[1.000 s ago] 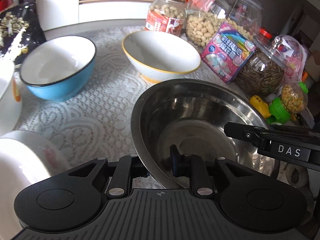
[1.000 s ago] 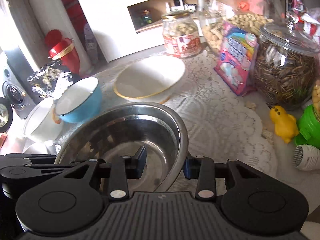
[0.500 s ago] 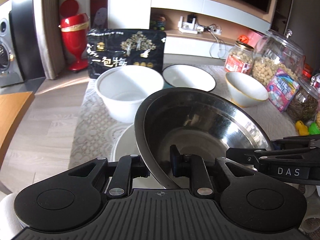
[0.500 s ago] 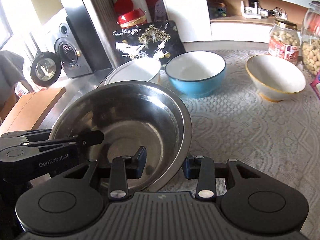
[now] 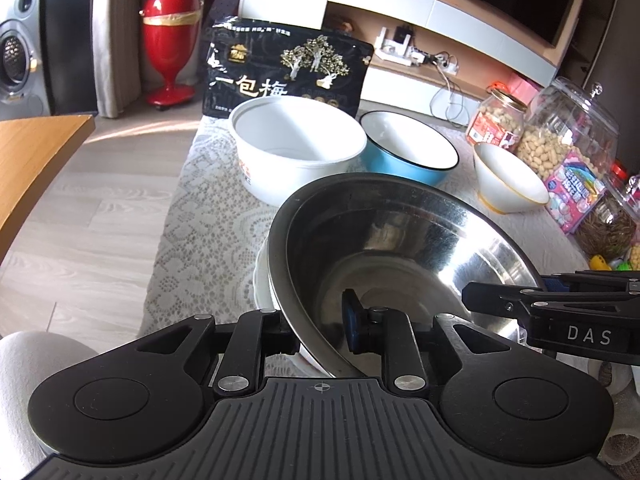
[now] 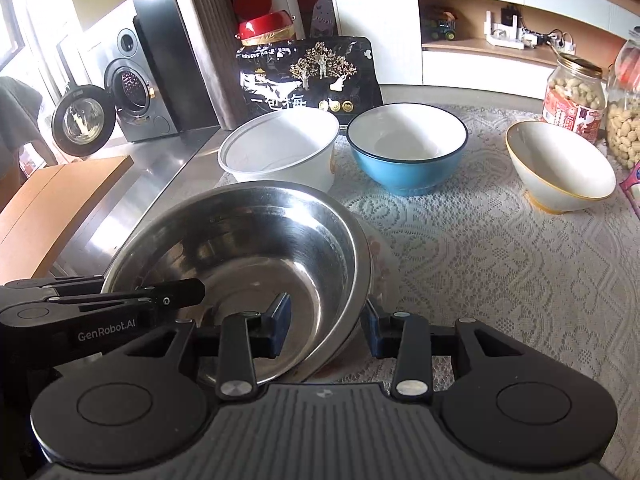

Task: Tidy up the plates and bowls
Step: 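Lower the steel bowl into the large white bowl and open both tools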

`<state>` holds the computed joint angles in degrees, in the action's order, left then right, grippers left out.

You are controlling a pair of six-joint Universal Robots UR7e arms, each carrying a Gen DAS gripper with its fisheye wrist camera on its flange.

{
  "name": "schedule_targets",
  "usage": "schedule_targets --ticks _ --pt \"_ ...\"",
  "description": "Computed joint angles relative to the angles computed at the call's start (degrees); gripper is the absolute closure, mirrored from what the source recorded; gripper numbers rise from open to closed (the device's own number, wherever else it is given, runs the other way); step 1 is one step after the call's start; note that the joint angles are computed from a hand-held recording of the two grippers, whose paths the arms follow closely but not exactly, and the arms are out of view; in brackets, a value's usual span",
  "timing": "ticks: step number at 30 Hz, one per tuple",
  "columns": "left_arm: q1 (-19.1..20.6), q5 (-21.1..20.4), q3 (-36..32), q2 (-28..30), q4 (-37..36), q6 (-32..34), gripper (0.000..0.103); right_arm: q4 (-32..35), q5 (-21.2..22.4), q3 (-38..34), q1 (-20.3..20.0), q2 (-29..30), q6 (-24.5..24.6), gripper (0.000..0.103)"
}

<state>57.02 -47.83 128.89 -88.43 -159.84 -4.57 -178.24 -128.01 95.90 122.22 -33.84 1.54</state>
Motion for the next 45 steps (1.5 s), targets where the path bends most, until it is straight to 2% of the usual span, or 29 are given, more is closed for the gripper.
schedule_targets --ticks 4,11,17,19,23,28,33,39,41,42,43,45 --pt "0.0 -1.6 0.0 -2.1 0.8 -2.1 0.077 -1.6 -0.7 -0.1 0.4 0.4 -1.3 0.067" --pt "-0.3 -1.8 0.1 -3.3 1.9 -4.2 0.074 -1.4 -0.3 0.0 0.1 0.9 -1.9 0.071" --pt "2.6 -8.1 -0.9 -2.3 -1.5 -4.7 0.072 -0.9 -1.5 -0.9 -0.9 1.6 -0.7 0.071" --pt "2.8 -7.2 -1.6 -1.1 -1.0 -5.3 0.076 -1.5 -2.2 -1.5 -1.0 2.1 -1.2 0.071" --pt "3.1 -5.5 -2.3 0.4 -0.1 -7.4 0.074 -1.2 -3.6 -3.4 -1.4 3.2 -1.5 0.071" --pt "3.1 -3.6 -3.2 2.0 -2.2 -5.7 0.074 -1.8 -4.9 -5.7 -1.7 4.5 -2.8 0.071" --pt "2.1 -1.8 -2.9 0.3 -1.8 -5.0 0.073 -3.1 -3.5 -4.0 -2.0 3.3 -2.7 0.070" --pt "1.5 0.4 -2.5 -0.8 1.9 -5.1 0.077 0.5 -1.7 -2.0 -3.1 2.2 1.3 0.070" --pt "2.6 -2.0 -3.0 -0.6 3.8 -6.4 0.080 1.0 -0.5 -1.1 -3.3 1.7 1.9 0.070" --pt "3.4 -4.2 -3.5 -0.4 4.8 -7.6 0.078 1.0 0.1 -0.7 -3.4 1.5 2.1 0.070" --pt "3.8 -5.1 -3.5 -0.2 4.9 -8.2 0.074 0.8 1.2 -0.1 -3.6 1.0 2.2 0.070" --pt "3.8 -5.1 -3.3 0.3 4.0 -7.8 0.075 1.1 3.1 0.4 -3.9 0.4 2.6 0.070"
